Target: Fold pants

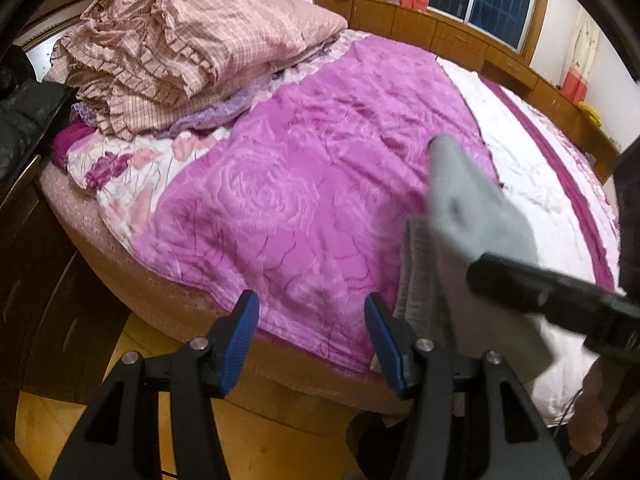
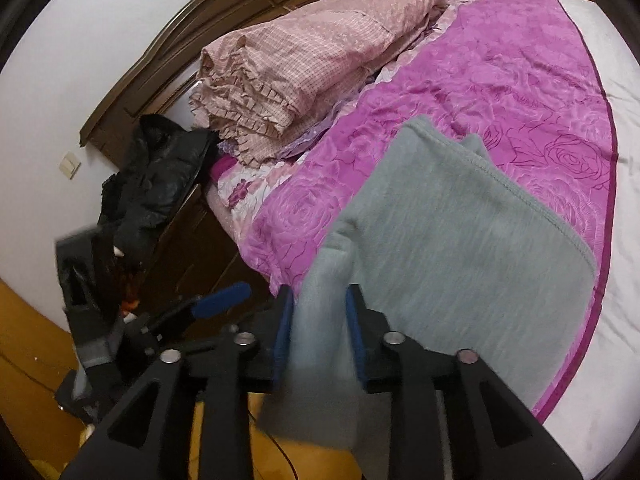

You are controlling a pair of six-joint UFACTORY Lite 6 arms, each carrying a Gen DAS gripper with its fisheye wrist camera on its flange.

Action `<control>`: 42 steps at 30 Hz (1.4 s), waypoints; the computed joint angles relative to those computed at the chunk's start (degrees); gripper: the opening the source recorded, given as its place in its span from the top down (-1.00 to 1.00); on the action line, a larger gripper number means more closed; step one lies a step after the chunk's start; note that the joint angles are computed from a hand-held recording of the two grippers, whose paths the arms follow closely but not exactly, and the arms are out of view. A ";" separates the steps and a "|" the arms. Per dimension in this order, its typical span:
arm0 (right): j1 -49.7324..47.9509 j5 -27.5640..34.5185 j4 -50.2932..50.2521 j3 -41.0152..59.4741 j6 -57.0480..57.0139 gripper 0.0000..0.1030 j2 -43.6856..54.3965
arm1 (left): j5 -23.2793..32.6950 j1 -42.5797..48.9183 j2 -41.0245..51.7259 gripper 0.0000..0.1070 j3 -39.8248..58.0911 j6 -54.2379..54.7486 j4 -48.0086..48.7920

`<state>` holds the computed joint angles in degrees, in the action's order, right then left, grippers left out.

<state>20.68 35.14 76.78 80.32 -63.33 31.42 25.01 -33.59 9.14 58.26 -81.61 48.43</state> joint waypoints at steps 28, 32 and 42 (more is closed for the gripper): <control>-13.71 -0.99 3.35 -21.05 -5.04 0.11 -9.71 | -7.90 1.53 15.13 -0.18 16.07 43.52 -39.76; -12.89 0.36 4.96 -18.81 -6.10 0.11 -4.98 | -9.58 2.44 17.75 -0.22 17.04 51.24 -47.22; -11.46 3.57 9.72 -10.11 -7.17 0.03 4.12 | -10.82 6.27 24.71 -0.43 22.56 80.32 -75.37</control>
<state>9.22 38.71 86.50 70.21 -70.50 35.55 14.19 -27.32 33.84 80.82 -1.29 -26.94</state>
